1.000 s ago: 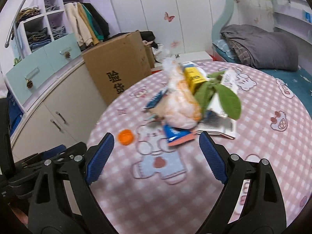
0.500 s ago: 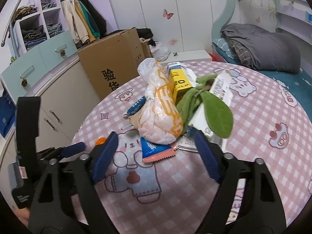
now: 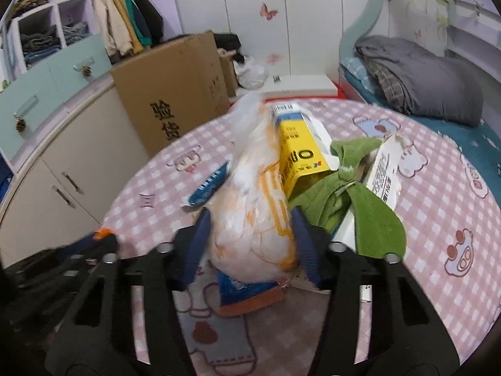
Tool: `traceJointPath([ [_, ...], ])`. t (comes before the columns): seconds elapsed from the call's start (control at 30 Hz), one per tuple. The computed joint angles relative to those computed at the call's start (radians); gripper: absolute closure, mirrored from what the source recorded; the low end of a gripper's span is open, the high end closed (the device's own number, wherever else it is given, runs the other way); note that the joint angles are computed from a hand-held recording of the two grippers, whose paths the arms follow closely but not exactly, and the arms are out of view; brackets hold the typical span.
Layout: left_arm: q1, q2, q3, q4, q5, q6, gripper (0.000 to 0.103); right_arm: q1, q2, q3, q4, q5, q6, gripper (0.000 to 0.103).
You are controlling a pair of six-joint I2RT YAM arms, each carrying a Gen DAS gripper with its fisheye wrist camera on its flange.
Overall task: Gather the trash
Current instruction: 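Grasp orange bottle cap with left gripper while right grasps plastic bag, then carry the orange cap and plastic bag over the wastebasket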
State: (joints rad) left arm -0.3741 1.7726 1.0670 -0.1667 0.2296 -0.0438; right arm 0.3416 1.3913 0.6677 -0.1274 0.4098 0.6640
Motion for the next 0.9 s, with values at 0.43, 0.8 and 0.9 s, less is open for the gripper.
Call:
traceJointPath([
  [0.43,0.125,-0.205,-0.111,-0.017,0.118,-0.006,0.074,0.232,-0.161,0.056,-0.145,0.176,0.089,0.07],
  [0.8,0.431,-0.223,-0.131,-0.065,0.225,0.091,0.074,0.412,0.213,0.344,-0.05,0.083,0.05,0.07],
  [0.9,0.516,-0.165,-0.104,-0.072,0.234,0.114,0.074,0.435,0.367,0.465,-0.035,0.03,0.026,0.07],
])
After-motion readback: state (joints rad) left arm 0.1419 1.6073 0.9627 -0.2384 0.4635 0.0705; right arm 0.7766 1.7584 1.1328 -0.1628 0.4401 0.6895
